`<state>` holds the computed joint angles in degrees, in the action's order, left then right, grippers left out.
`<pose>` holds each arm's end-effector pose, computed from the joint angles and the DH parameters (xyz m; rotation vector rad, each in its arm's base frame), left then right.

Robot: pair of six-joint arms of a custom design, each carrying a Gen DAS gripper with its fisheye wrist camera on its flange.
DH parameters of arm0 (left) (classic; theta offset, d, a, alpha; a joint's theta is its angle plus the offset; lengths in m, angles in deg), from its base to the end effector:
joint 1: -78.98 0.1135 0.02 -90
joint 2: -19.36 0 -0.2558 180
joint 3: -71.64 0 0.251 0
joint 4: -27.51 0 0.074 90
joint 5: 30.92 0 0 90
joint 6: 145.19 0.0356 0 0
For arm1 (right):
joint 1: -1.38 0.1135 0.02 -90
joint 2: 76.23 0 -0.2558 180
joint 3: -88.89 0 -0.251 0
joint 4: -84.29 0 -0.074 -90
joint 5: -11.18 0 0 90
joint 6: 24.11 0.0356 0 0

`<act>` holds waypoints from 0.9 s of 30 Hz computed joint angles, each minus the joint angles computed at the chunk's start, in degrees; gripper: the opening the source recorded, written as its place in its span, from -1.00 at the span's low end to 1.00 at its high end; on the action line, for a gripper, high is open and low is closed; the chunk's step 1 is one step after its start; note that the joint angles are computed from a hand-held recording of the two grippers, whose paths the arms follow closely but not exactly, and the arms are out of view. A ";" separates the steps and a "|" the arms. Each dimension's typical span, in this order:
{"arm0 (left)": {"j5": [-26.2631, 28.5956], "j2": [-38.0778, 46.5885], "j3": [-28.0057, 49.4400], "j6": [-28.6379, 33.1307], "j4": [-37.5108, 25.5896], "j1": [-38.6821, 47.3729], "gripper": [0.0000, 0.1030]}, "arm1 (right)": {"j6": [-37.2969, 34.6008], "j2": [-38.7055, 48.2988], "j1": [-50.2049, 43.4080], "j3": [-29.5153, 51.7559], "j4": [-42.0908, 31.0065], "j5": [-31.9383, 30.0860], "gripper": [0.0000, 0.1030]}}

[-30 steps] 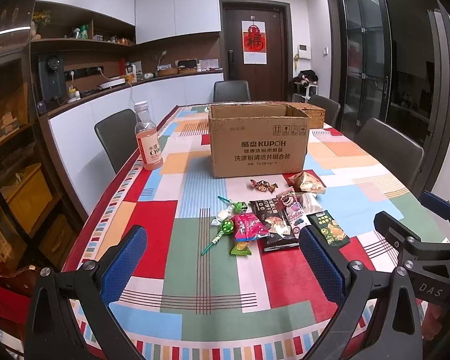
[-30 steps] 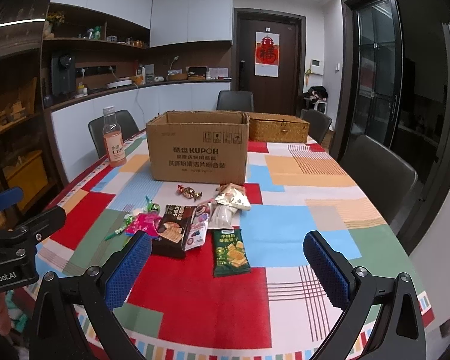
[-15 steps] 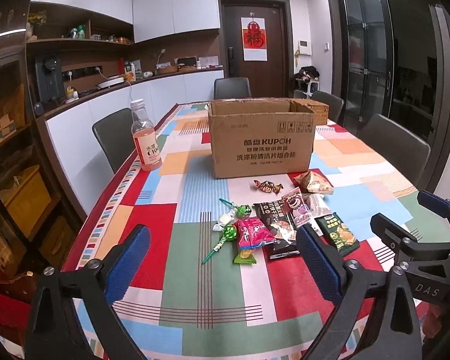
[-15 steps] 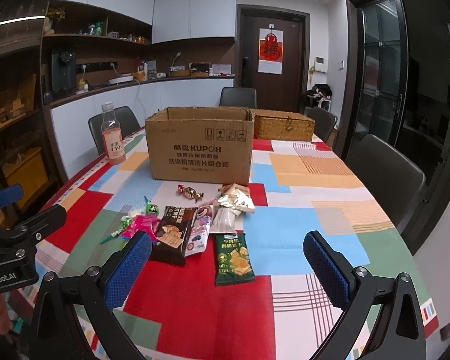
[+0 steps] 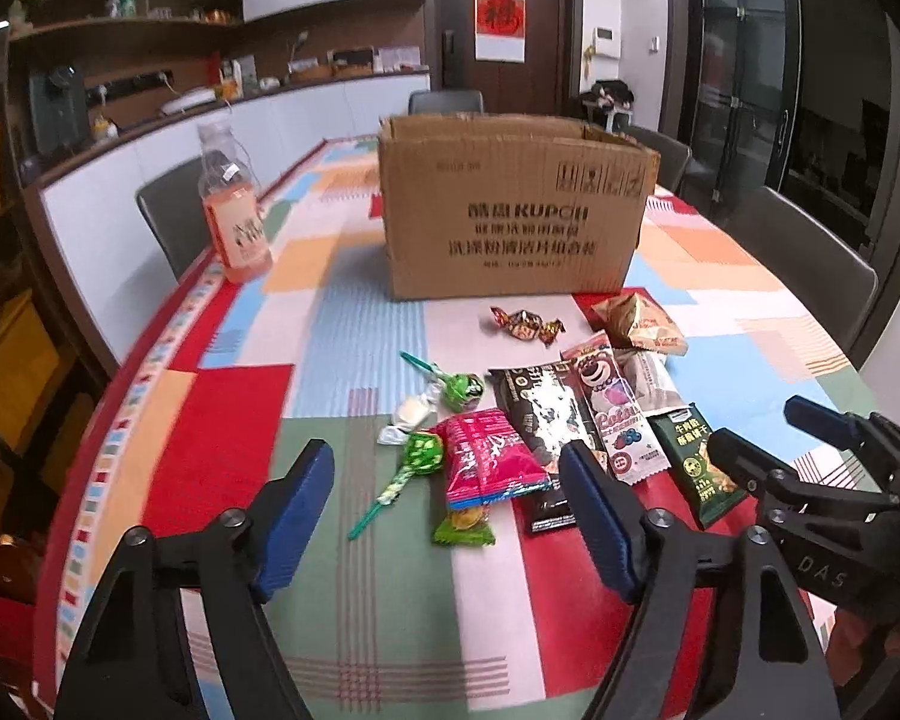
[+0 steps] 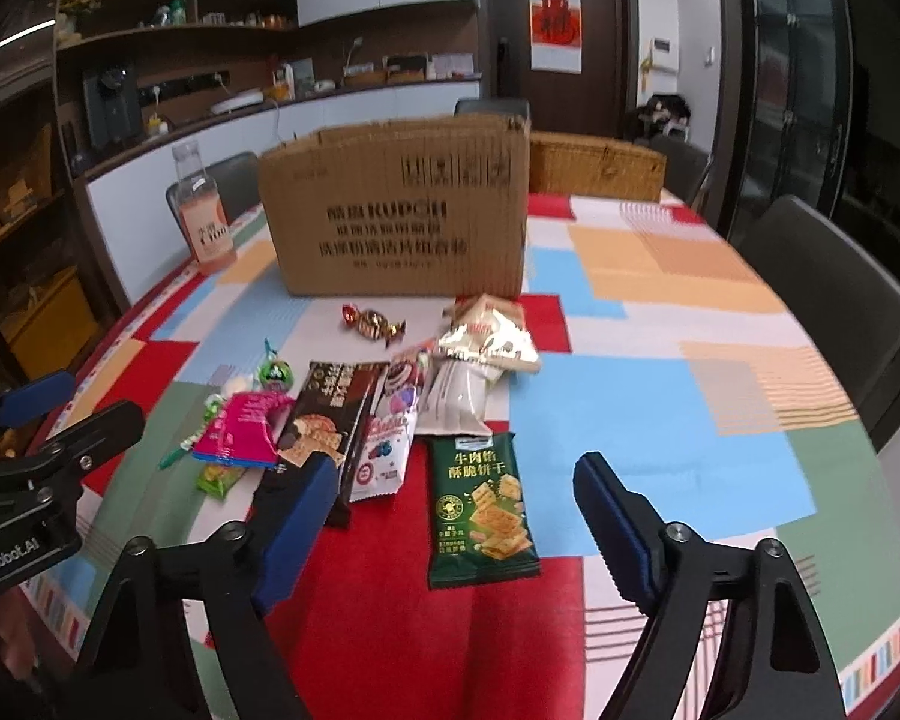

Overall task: Organize snacks
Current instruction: 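Grasp the pink candy bag with the left tool while the right tool grasps the green cracker packet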

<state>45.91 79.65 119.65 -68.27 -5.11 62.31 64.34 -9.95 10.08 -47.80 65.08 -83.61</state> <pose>0.2087 -0.0540 0.2056 -0.0386 2.3283 0.0116 0.2262 0.0376 0.1762 -0.2489 2.2957 0.1602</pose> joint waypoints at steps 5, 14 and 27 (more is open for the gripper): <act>4.74 9.80 3.06 -0.06 3.74 2.57 0.31 | 0.11 8.66 -1.17 3.58 1.31 -1.08 0.40; 7.97 21.09 7.76 -0.55 5.76 3.45 0.08 | -0.15 17.30 -2.15 7.13 1.60 -1.89 0.23; 7.56 22.69 9.14 -1.09 3.56 3.78 -0.20 | -0.97 21.03 -1.33 8.20 2.70 -0.18 0.07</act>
<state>53.47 102.34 128.79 -69.36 -1.54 66.09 63.37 11.08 8.75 -39.60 67.78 -83.79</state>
